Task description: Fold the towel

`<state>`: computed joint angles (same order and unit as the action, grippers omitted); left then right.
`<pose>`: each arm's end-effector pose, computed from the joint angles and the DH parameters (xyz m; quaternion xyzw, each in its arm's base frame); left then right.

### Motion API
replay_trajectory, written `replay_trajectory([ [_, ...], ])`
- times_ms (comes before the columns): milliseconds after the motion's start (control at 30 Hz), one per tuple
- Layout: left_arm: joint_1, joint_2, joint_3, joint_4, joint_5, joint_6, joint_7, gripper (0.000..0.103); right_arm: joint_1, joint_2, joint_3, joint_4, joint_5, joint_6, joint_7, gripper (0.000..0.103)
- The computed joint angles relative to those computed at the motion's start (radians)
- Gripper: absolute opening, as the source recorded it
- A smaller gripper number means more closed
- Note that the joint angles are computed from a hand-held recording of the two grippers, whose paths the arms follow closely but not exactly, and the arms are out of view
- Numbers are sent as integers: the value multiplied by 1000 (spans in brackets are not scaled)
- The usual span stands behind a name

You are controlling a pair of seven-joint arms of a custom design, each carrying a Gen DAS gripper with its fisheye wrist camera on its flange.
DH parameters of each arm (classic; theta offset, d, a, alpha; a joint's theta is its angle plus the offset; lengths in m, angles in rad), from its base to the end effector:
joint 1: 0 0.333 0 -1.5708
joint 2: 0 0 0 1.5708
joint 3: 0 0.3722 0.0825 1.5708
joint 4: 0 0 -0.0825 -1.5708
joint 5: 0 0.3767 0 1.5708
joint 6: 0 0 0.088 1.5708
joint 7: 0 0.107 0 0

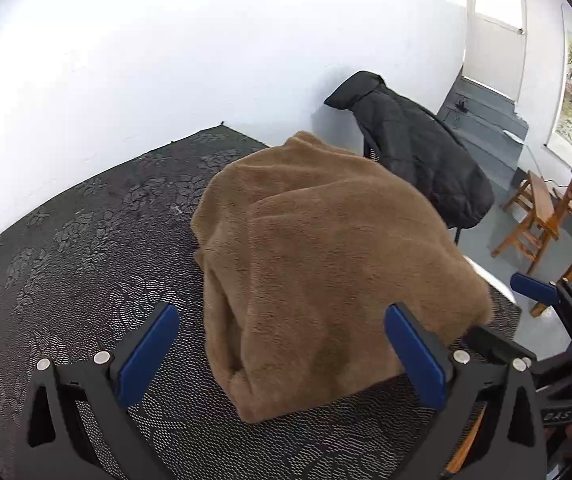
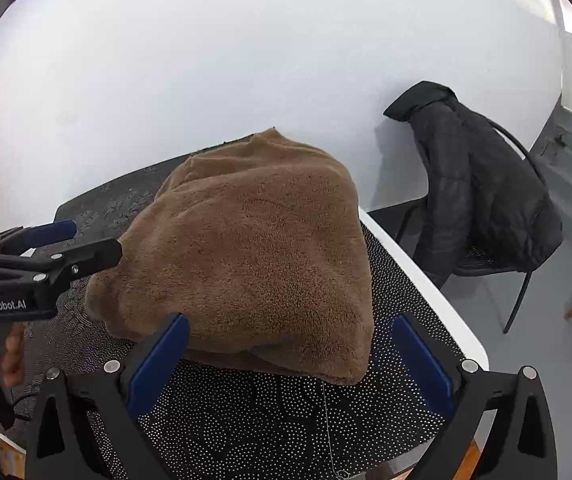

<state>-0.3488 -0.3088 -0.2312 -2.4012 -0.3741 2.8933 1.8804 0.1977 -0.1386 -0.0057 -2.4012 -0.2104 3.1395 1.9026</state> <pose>0.3992 -0.2503 0.5789 -0.4357 0.8099 -0.3536 0.1708 0.4975 0.1152 0.5340 -0.6623 0.6174 -0.2495 0.3435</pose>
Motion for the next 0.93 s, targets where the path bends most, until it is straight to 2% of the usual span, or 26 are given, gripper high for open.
replay_trajectory([
  [100,-49,-8,45,5,-77,-24,55,103,-162,-2,140,29,-201,-6,183,103],
  [200,-55,-14,53,6,-122,-30,77,103,-277,-24,234,46,-415,-23,364,103],
  [300,-42,-22,50,4,-135,-32,82,103,-326,-25,276,68,-566,-36,489,103],
  [367,-37,-22,48,4,-142,-39,82,103,-331,-21,281,78,-633,-43,544,103],
  [600,4,-16,11,3,-84,-42,42,103,-181,12,146,79,-549,-46,482,103],
  [733,-3,-7,11,1,-73,-30,43,103,-145,27,109,84,-548,-51,480,103],
  [833,20,-4,-17,-11,-25,3,12,103,-120,30,86,79,-515,-51,454,103],
  [933,20,0,-22,-16,2,17,-4,103,-108,32,75,75,-490,-52,432,103],
])
